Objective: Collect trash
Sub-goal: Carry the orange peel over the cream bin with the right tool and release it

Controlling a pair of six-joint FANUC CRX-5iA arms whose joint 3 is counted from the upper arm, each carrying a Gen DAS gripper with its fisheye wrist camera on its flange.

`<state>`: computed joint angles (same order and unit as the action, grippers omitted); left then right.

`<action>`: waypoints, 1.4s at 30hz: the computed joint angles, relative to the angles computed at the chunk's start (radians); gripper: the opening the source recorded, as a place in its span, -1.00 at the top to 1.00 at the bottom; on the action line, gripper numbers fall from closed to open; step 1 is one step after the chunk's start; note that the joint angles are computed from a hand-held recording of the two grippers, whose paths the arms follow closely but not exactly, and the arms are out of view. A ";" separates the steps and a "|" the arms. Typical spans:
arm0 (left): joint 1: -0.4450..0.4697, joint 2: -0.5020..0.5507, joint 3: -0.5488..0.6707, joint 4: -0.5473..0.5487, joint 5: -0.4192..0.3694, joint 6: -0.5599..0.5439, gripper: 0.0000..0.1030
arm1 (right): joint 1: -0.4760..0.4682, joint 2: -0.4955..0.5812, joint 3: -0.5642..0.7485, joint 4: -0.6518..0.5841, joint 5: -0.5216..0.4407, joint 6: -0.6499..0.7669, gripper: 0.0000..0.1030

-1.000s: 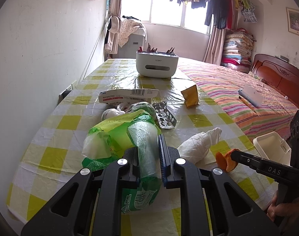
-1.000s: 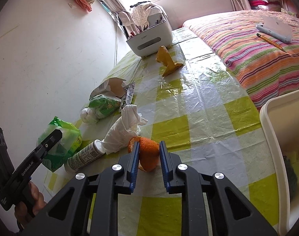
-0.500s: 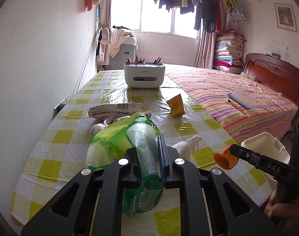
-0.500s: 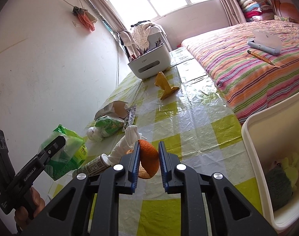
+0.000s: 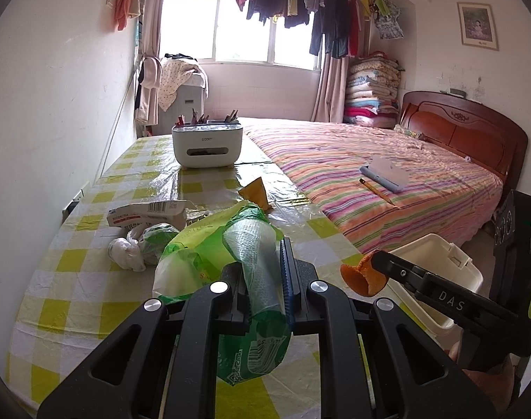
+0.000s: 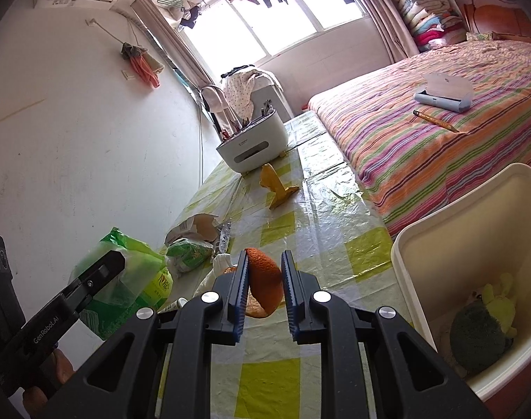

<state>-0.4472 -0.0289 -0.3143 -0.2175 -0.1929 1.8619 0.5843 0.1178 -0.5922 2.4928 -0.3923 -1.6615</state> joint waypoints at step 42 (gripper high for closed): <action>-0.199 0.164 0.085 0.422 0.019 -0.485 0.74 | 0.137 -0.194 -0.326 -0.459 -0.483 -0.033 0.59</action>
